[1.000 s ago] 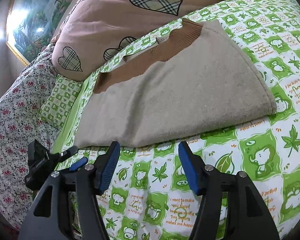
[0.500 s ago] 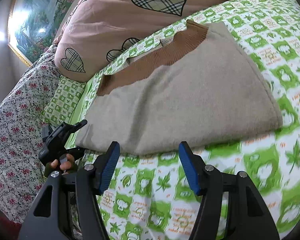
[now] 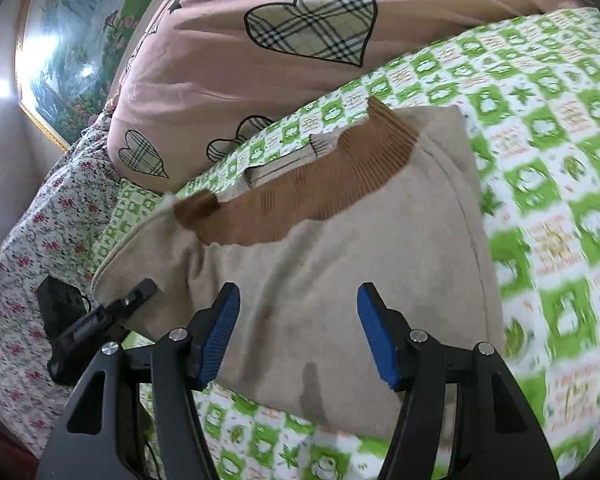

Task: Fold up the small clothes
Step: 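Grasp the folded sweater edge with the left gripper while the right gripper grasps beside it, then lift the sweater edge with both grippers and fold it over the bundle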

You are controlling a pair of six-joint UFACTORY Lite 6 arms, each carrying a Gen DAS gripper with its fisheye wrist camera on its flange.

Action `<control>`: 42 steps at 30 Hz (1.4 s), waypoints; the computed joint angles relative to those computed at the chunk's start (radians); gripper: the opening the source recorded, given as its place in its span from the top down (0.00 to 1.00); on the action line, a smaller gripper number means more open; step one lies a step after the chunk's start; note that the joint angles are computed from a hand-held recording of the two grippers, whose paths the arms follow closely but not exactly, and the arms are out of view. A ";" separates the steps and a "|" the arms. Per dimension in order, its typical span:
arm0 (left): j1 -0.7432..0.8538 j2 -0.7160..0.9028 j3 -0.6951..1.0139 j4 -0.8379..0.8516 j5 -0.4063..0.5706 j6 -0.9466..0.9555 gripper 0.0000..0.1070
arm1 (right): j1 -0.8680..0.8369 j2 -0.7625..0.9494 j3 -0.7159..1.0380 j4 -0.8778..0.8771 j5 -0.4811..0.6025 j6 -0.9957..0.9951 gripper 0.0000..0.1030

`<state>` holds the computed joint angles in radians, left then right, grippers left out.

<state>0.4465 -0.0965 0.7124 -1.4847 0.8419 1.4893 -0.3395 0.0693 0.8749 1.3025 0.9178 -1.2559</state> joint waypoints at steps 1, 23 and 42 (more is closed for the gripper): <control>-0.044 -0.016 -0.018 -0.012 -0.020 0.012 0.92 | 0.011 0.031 0.037 -0.013 0.010 0.013 0.40; -0.359 -0.086 -0.094 -0.072 -0.189 0.032 0.92 | 0.296 0.514 0.695 -0.123 0.027 0.348 0.84; -0.756 0.233 0.085 -0.269 -0.315 0.130 0.87 | 0.030 0.456 0.576 -0.295 -0.084 0.216 0.84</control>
